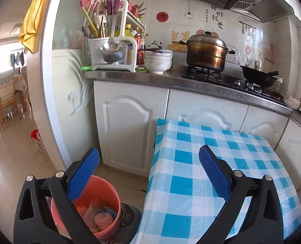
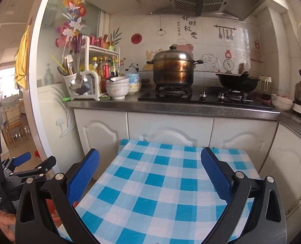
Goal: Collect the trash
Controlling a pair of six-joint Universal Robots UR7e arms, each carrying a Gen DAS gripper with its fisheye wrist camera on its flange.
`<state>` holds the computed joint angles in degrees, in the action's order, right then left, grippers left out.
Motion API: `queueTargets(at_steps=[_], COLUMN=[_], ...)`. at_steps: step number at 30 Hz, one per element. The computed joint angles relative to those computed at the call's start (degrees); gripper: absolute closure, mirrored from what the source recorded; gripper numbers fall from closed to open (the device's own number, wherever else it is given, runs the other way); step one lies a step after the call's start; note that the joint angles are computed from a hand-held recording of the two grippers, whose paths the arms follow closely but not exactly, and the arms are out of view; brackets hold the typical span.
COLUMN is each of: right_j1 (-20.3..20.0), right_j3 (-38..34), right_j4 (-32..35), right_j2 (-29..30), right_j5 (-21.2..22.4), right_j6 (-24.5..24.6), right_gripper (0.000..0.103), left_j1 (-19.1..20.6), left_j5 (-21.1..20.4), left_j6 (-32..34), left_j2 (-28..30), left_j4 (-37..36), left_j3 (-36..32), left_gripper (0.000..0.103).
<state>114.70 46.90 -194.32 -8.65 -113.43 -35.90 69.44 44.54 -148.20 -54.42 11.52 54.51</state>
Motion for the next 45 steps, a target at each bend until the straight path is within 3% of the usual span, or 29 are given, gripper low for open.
queueTargets(at_steps=[7,12,21,30,45], right_j1=[0.5,1.0,2.8,4.3,5.3], right_j3=[11.2,17.0,22.2,25.3,23.9], right_j4=[-13.3,-19.3,-29.0,-33.6,-37.3], right_j2=[-6.8,-10.4,-13.3,-15.2,-14.1], right_j5=[0.9,0.6,-0.7,-1.8,-4.8], right_j6=[0.0,-0.1,-3.0,-4.0,-7.2], right_gripper=[0.005,0.005,0.005,0.005,0.005], left_j1=[-4.6,-7.4,-10.7,-12.4,-13.2], left_j5=[-0.9,-0.7,0.2,0.7,2.9], left_j6=[6.6,9.7,12.0,12.8,9.1], left_j2=[-3.5,-6.0,-9.4,-11.4,-12.8], left_j4=[-8.1,-12.6,-16.9,-19.1,-16.9], left_j3=[6.9,11.9,18.0,21.3,21.5], left_gripper=[0.004,0.004,0.004,0.004,0.004])
